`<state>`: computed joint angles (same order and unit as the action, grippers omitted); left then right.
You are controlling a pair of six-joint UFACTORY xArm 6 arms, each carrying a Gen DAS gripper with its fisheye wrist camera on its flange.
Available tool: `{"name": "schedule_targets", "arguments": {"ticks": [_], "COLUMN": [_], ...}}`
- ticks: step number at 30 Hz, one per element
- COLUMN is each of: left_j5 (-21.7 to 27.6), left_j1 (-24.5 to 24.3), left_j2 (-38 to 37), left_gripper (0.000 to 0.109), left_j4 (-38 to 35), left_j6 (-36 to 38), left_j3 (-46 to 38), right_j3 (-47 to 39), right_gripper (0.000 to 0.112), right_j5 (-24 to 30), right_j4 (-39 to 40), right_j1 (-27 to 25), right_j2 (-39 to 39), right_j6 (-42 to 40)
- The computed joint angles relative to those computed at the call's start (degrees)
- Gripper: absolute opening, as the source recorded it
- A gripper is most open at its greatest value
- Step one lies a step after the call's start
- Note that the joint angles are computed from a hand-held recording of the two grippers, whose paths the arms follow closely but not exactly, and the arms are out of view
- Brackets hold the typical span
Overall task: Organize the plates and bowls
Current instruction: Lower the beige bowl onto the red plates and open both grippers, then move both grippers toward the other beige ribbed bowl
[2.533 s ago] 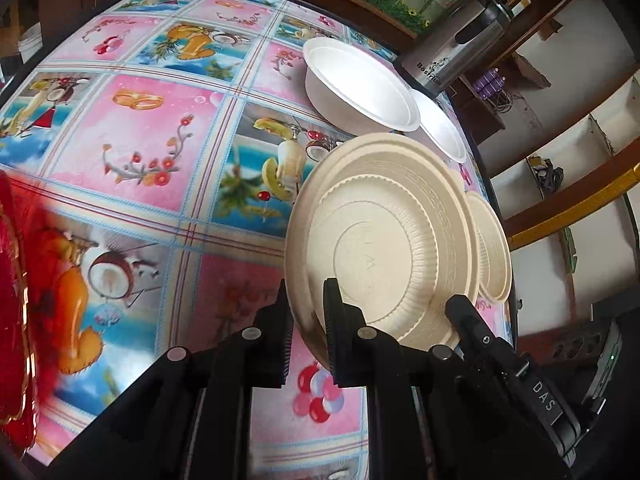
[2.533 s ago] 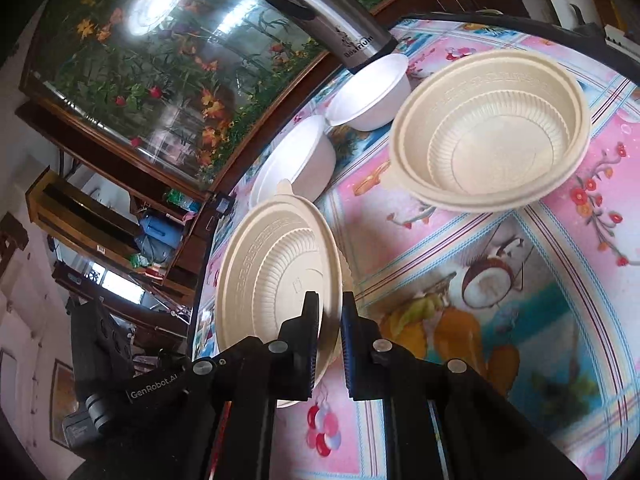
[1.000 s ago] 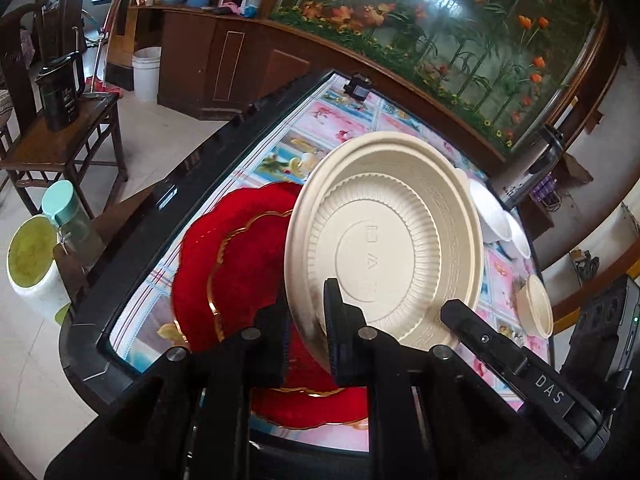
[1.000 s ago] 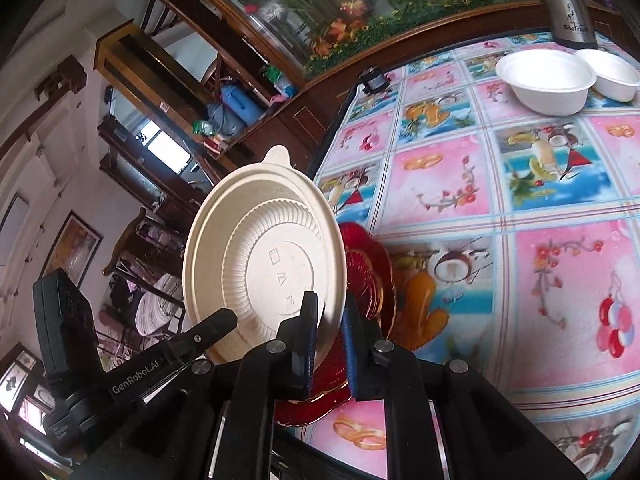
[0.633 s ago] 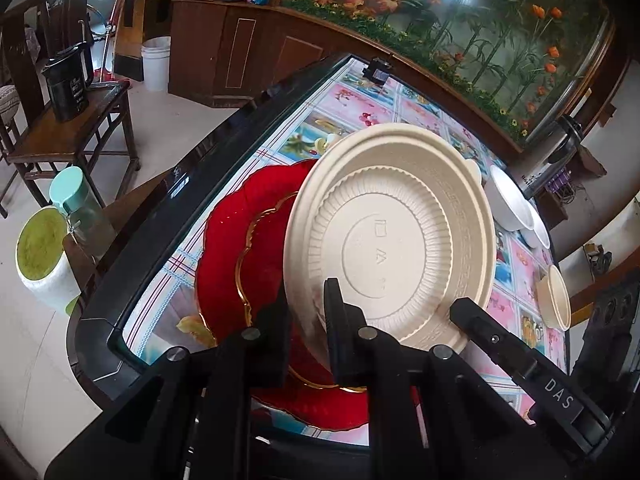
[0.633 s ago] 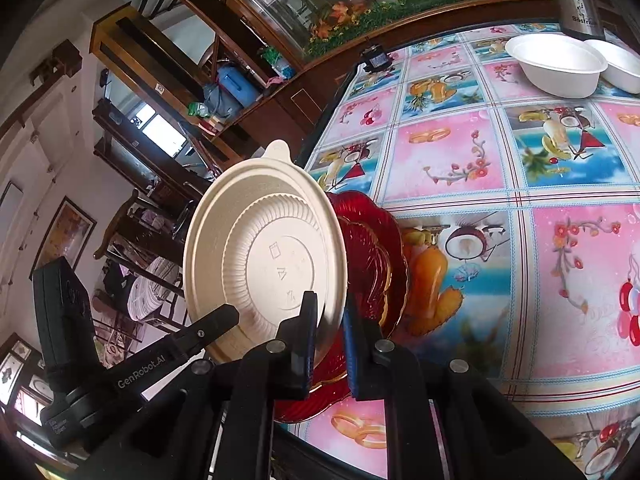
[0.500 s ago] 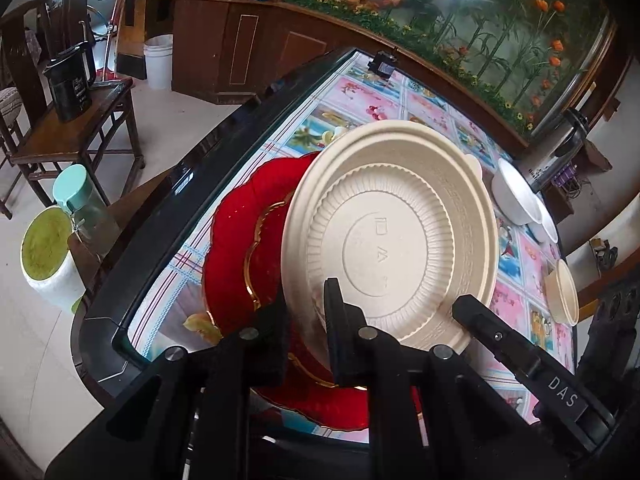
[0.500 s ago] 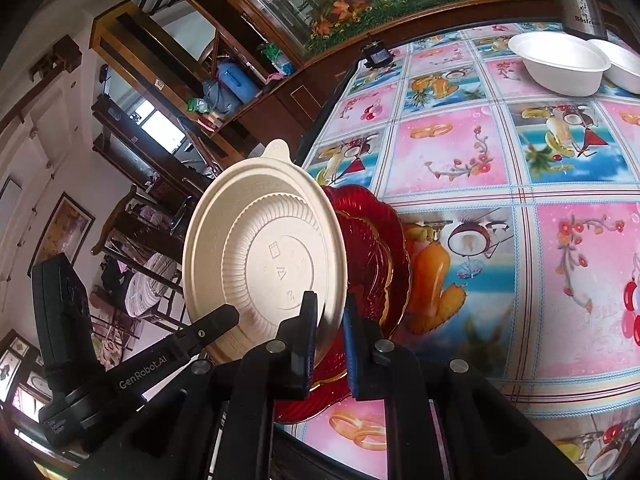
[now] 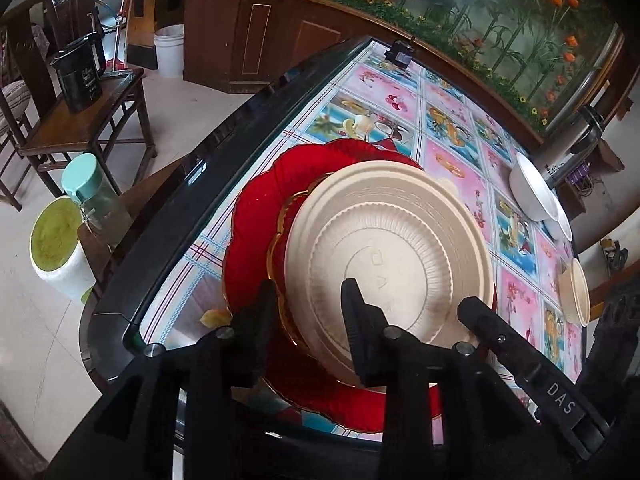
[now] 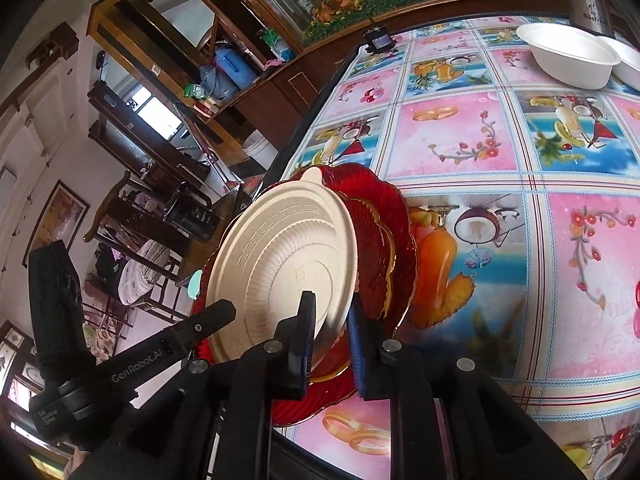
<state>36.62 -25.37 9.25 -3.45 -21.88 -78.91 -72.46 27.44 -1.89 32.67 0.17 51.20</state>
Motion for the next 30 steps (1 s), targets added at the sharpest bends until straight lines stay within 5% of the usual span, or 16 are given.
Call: {"name": "schedule_targets", "arguments": {"ticks": [7, 13, 17, 19, 21, 30], "left_j5": [0.0, -1.0, -2.8, -3.8, -5.2, -4.4], "left_j1": [0.4, 0.3, -0.7, -1.5, -2.6, -10.2], "left_j2": [-0.6, -1.9, -2.9, -3.3, -3.9, -1.6], "left_gripper": [0.036, 0.036, 0.040, 0.056, 0.059, 0.073], "left_j4": [1.3, 2.9, 3.5, 5.1, 7.9, 16.9], "left_j6": [-1.4, -2.9, -3.2, -4.2, -5.6, -4.8], "left_j3": [0.5, 1.2, 1.8, 2.1, 2.5, -1.9], "right_j3": [0.7, 3.8, 7.9, 10.4, 12.4, 21.7], "right_gripper": [0.019, 0.035, 0.047, 0.055, 0.061, 0.069], "right_j5": [-0.6, -3.5, -7.9, -9.8, -10.4, -7.0], "right_j4": [1.4, 0.2, -4.3, -6.4, -8.3, -26.7], "right_j1": [0.0, -0.7, -2.2, -3.4, -4.9, -13.5], "right_j2": [-0.4, -3.5, -7.2, -9.1, -10.9, -21.7], "right_j6": [-0.8, 1.2, 5.4, 8.6, 11.5, 28.3]}}
